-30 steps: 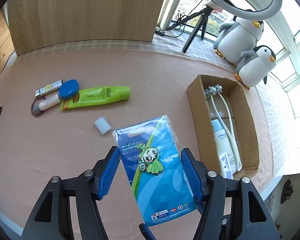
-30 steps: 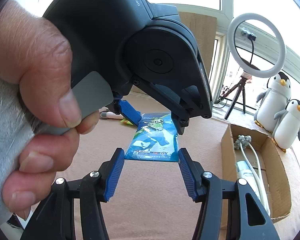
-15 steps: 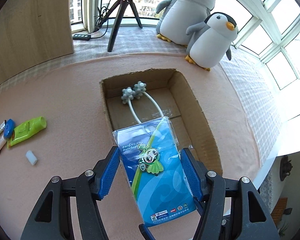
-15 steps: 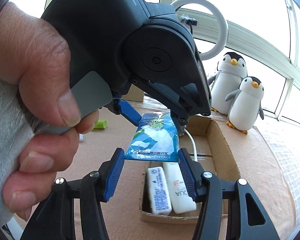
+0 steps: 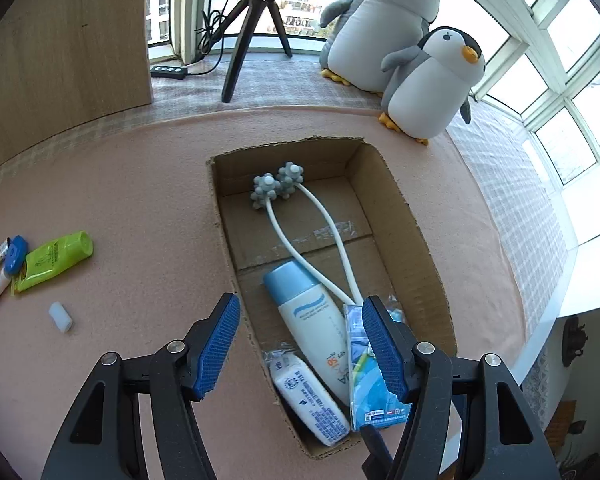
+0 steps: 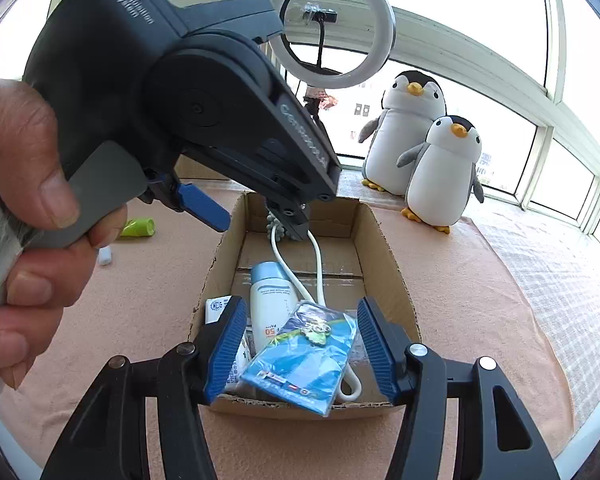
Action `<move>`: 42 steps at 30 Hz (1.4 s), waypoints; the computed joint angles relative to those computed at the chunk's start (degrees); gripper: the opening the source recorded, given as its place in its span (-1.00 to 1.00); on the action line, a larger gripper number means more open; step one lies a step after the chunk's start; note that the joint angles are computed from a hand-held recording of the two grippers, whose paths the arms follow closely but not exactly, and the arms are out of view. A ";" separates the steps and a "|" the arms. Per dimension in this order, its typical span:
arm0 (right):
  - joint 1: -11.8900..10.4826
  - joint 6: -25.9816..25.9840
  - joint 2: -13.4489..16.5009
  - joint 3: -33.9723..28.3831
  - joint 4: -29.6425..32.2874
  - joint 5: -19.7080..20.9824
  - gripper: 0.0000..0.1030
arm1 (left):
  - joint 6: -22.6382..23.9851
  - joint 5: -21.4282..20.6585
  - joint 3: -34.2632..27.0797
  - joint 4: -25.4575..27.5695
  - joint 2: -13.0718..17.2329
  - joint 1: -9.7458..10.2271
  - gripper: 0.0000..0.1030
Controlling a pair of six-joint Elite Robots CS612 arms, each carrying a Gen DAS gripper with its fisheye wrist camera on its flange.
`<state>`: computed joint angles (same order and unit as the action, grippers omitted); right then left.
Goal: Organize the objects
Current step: 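Lower the card pack into the box and open the right gripper, then move the right gripper to the white eraser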
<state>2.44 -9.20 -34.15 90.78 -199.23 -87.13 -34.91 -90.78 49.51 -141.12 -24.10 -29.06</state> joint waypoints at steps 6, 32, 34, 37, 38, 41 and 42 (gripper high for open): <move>1.86 -0.91 0.26 -1.33 0.47 1.05 0.04 | -4.42 2.73 12.15 -7.19 -5.66 2.11 0.31; 16.79 -10.51 18.46 -39.72 41.73 25.43 0.08 | -33.25 10.27 61.91 -34.58 -23.21 14.03 0.31; 17.38 -9.47 20.63 -44.18 43.91 25.17 0.08 | -33.45 9.96 62.30 -35.08 -23.04 14.30 0.31; 17.49 -7.70 22.52 -47.96 45.54 23.93 0.08 | -33.26 9.60 62.18 -35.99 -22.64 14.47 0.31; 17.32 -6.89 22.81 -48.45 45.77 23.71 0.08 | -33.08 9.50 62.04 -36.13 -22.49 14.53 0.31; 16.83 -5.73 23.07 -48.89 45.48 22.93 0.08 | -32.23 9.13 61.27 -36.55 -21.95 14.62 0.31; 16.71 -5.55 23.05 -48.75 44.91 22.13 0.08 | -31.83 9.08 60.84 -36.41 -21.76 14.58 0.31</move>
